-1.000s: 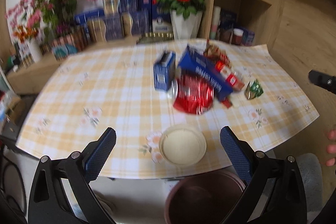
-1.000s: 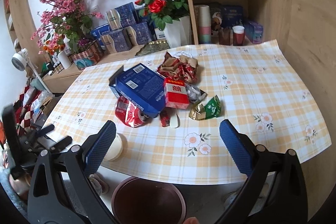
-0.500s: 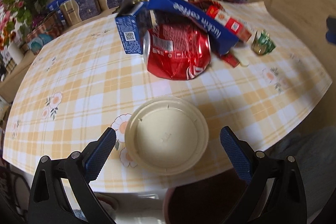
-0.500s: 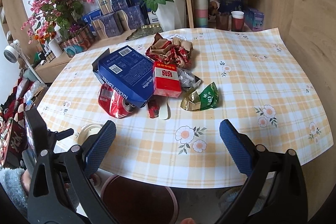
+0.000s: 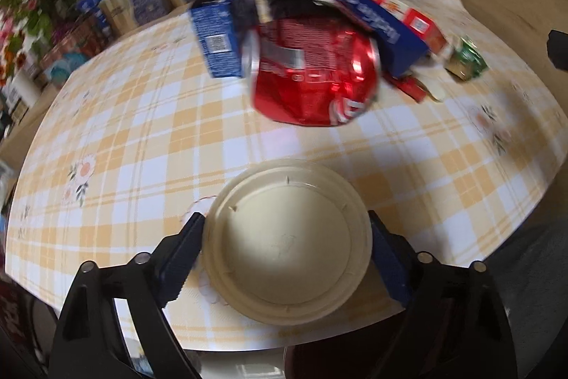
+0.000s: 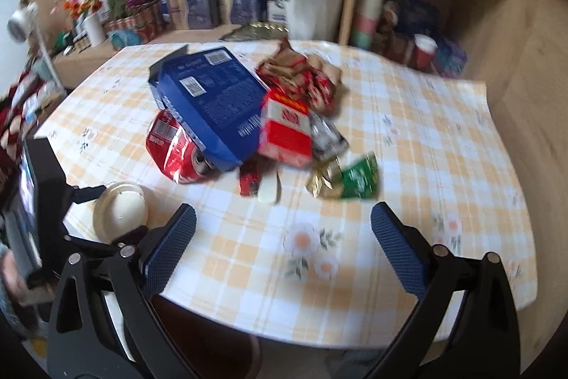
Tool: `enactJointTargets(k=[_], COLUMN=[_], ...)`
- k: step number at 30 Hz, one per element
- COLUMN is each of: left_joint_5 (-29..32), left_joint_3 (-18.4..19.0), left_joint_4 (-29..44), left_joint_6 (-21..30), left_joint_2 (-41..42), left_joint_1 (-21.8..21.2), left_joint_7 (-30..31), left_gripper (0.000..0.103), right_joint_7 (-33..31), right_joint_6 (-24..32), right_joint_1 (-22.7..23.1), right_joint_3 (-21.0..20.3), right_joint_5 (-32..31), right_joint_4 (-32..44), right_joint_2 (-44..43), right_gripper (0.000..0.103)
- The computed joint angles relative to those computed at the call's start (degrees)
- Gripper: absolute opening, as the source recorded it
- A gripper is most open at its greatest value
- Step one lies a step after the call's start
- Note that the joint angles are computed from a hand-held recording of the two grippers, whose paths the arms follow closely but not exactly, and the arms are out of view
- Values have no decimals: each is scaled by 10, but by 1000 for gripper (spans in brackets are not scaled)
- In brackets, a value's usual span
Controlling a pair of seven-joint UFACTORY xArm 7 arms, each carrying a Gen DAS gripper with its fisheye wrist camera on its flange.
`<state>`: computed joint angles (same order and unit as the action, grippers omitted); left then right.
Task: Collect trash
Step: 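Grasp the beige round lid with the left tool while the right tool reaches toward the blue coffee bag, then grasp the blue Luckin Coffee bag with the right tool and lift it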
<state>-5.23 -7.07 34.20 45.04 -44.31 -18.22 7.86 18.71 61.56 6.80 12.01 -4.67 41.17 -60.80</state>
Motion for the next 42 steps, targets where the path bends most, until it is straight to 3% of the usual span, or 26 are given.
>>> enactJointTargets(k=[10,17,23,27,33,42], left_joint_5=[-49,-63,-75,-82,-92,-89], left_joint_3=[47,64,79,82,84,84], left_joint_4=[34,49,55,55,60,66], left_joint_6=[30,38,42,37,36,41], left_joint_2=[-2,-10,-19,-24,-28,-45], left_joint_1=[25,45,55,60,63,64], left_joint_7=[-16,-13,-5,-1,-4,-1], left_gripper=[84,84,84,84,84,84], right_joint_7=[-51,-16,8,3,-2,-23], right_joint_6=[-156,-187,-157,-166,-218,-280], right_joint_1=[6,-18,-3,20,11,16], right_joint_3=[34,85,73,48,23,-40], right_joint_5=[-50,-156,-217,-223,-218,-64], right_joint_4=[51,125,171,176,181,176], right_joint_2=[177,323,390,384,352,303], right_gripper=[97,93,70,42,21,21])
